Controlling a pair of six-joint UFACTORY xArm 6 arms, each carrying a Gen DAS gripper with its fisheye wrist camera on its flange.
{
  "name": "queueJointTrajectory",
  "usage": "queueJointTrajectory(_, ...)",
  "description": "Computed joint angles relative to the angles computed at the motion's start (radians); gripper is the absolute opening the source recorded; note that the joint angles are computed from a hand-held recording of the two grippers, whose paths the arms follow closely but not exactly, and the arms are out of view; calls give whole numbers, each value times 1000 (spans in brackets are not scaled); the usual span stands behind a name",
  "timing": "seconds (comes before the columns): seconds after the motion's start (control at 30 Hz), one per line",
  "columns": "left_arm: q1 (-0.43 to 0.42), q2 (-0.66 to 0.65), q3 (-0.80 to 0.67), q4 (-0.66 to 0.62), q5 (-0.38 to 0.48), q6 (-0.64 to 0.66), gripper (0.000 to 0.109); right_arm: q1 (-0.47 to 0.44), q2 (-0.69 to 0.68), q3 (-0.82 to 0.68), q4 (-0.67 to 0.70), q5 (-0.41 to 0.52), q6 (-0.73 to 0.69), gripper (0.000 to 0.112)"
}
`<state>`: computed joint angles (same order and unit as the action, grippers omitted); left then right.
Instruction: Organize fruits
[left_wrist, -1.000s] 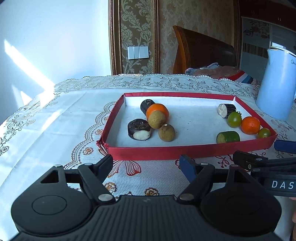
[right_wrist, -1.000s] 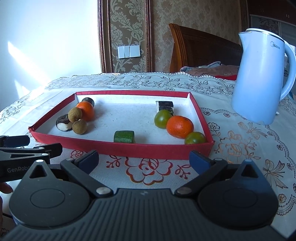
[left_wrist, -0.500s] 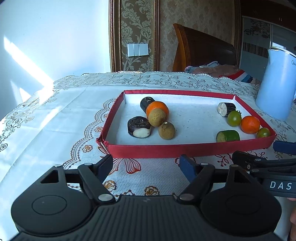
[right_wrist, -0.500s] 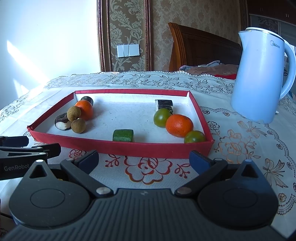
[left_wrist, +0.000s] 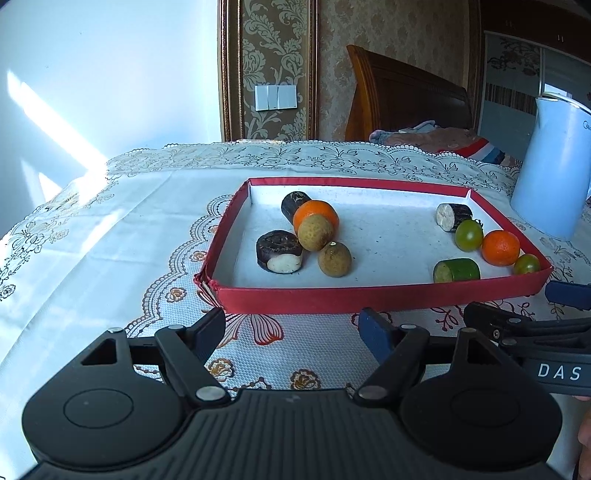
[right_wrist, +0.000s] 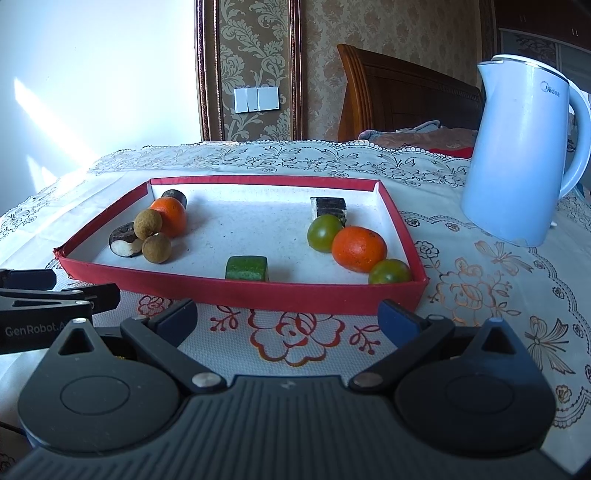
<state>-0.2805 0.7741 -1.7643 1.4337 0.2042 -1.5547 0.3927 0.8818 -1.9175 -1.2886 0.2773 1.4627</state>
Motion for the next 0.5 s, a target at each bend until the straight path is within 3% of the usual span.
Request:
queueJointTrajectory(0.07,-2,-3,1,18,9,-15,79,0,0,-1,0,-1,0,103)
queueJointTrajectory(0.17,-2,-3,-2,38,6,-14,93,0,2,-2,3,0,-5,103)
queueJointTrajectory(0.37,-13,-29,10,225,50,-193,93,0,4,-4,3,0,-5,103)
queueJointTrajectory(0.5,-13,-29,6,250,58,-214,93,1,4,-2,5,1,-8,103)
